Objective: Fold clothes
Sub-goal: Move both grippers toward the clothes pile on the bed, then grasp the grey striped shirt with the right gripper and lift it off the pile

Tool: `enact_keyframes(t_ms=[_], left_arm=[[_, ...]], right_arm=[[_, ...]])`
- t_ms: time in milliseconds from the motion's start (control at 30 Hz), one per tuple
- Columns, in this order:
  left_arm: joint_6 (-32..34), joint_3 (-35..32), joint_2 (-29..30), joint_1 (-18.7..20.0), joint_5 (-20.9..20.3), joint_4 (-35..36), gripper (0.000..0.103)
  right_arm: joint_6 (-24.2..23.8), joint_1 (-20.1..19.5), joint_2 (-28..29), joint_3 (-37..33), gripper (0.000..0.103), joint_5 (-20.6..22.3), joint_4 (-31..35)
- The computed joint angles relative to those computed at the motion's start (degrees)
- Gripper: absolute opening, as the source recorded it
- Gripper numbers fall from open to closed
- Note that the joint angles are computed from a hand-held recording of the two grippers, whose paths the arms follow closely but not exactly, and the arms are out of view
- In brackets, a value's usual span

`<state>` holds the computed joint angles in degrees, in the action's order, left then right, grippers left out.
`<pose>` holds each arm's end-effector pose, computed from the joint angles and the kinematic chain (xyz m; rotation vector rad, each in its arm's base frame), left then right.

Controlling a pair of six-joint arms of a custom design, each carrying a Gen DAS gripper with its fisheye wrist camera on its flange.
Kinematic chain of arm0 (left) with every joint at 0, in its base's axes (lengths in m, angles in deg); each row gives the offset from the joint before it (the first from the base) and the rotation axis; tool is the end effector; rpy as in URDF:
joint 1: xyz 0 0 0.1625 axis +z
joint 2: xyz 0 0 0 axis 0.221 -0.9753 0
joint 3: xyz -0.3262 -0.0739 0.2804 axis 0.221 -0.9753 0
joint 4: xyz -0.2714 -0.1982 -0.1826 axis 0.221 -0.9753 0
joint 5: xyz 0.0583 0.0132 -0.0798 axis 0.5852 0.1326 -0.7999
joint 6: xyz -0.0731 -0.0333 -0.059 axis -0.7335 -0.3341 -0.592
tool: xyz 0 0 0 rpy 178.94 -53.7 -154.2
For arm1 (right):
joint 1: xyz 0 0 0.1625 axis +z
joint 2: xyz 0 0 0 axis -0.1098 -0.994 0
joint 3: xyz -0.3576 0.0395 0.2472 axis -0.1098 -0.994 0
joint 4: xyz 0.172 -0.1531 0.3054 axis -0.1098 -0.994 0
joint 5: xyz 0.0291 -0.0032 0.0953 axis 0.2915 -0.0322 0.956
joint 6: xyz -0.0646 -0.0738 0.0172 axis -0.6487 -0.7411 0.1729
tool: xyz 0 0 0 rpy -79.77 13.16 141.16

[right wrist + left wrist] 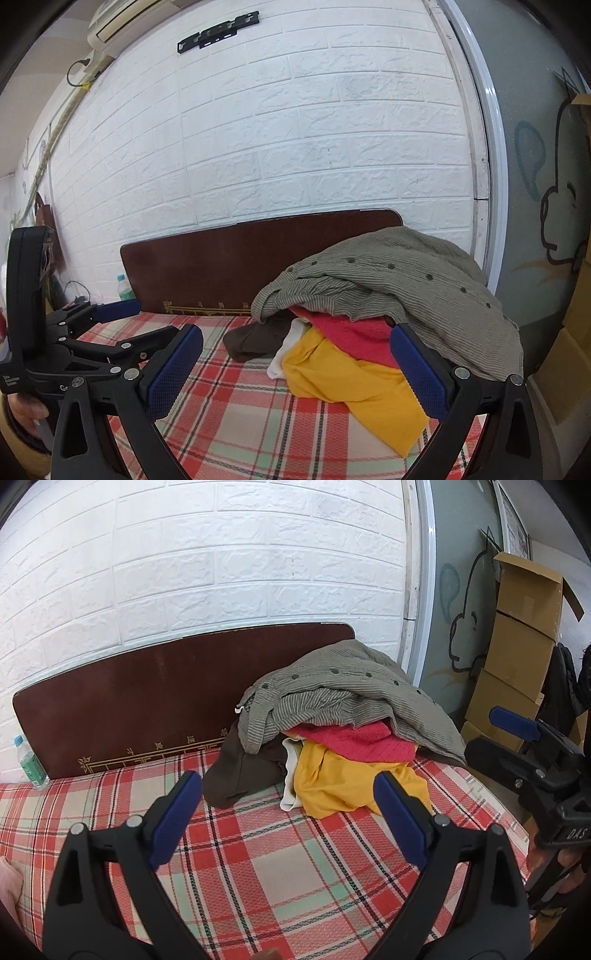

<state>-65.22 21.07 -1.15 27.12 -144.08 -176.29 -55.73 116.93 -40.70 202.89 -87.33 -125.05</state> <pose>-0.4133 -0.5771 0.1443 1.3615 2.3571 -0.8676 0.2481 -0.4366 0.4163 0.4737 -2.1059 1.4302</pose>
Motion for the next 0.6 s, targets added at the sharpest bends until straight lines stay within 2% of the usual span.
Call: enact_keyframes(t_ms=[333, 600], left_arm=[[-1.2, -10.4, 6.3, 3.3, -3.6, 8.0, 0.095], [-2.2, -22.2, 12.8, 6.5, -5.2, 14.5, 0.095]], right_arm=[[-6.6, -3.4, 6.3, -10.9, 0.103, -3.0, 8.5], [-15.1, -6.8, 16.9, -30.0, 0.103, -6.7, 17.9]])
